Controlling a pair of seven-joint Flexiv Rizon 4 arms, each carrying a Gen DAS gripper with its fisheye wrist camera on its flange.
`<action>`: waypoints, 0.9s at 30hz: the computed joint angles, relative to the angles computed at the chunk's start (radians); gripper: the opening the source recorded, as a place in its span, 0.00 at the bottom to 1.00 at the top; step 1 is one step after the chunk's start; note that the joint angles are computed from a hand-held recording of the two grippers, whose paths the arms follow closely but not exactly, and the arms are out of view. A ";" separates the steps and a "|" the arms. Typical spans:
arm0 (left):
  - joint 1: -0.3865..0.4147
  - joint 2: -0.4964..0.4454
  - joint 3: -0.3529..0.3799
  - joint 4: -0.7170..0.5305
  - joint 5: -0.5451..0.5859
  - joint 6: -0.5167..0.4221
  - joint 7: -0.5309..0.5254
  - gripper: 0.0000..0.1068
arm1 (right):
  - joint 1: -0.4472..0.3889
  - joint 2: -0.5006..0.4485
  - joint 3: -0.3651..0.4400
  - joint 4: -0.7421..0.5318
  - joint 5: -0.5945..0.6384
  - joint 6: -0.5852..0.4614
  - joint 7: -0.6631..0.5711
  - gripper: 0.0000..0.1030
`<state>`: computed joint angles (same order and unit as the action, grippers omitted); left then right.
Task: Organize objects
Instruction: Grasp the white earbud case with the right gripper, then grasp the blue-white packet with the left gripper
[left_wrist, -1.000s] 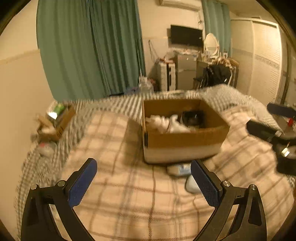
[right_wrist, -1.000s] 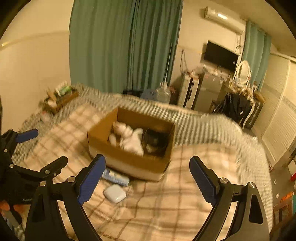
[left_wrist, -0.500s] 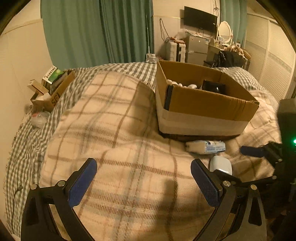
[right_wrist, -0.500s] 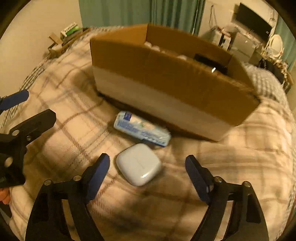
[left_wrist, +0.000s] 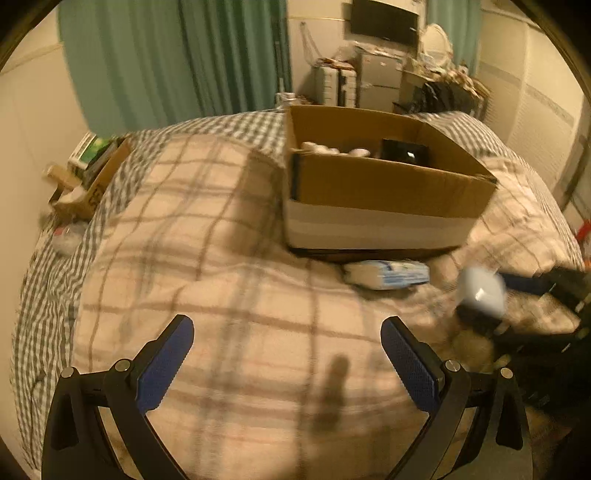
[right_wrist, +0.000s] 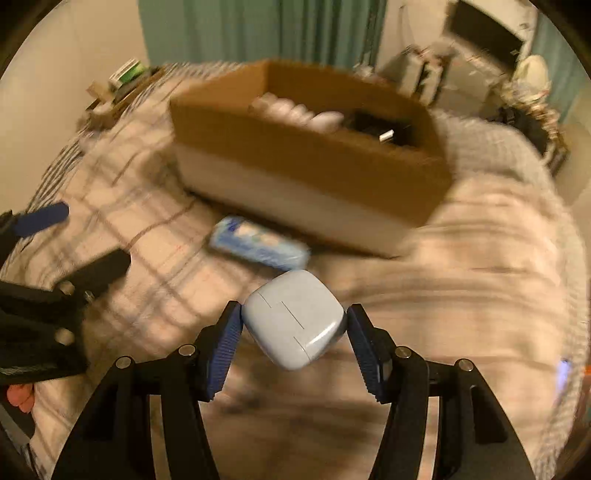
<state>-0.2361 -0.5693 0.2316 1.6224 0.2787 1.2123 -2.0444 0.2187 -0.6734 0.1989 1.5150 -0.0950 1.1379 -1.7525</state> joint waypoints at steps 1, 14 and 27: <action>-0.005 -0.009 -0.004 -0.019 0.004 -0.008 0.009 0.96 | 0.003 0.012 -0.018 0.010 -0.007 0.017 0.013 0.56; -0.009 -0.211 -0.069 -0.309 -0.067 -0.176 0.119 0.96 | -0.024 -0.047 -0.044 -0.104 -0.065 0.012 0.036 0.56; 0.044 -0.299 -0.126 -0.365 -0.203 -0.178 0.170 0.75 | -0.044 -0.085 -0.009 -0.143 0.003 -0.026 -0.025 0.56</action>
<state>-0.1925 -0.8687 0.1053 1.2575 0.0755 1.0344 -1.8748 0.1749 -0.7587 0.1894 1.3717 -0.0922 1.1115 -1.7772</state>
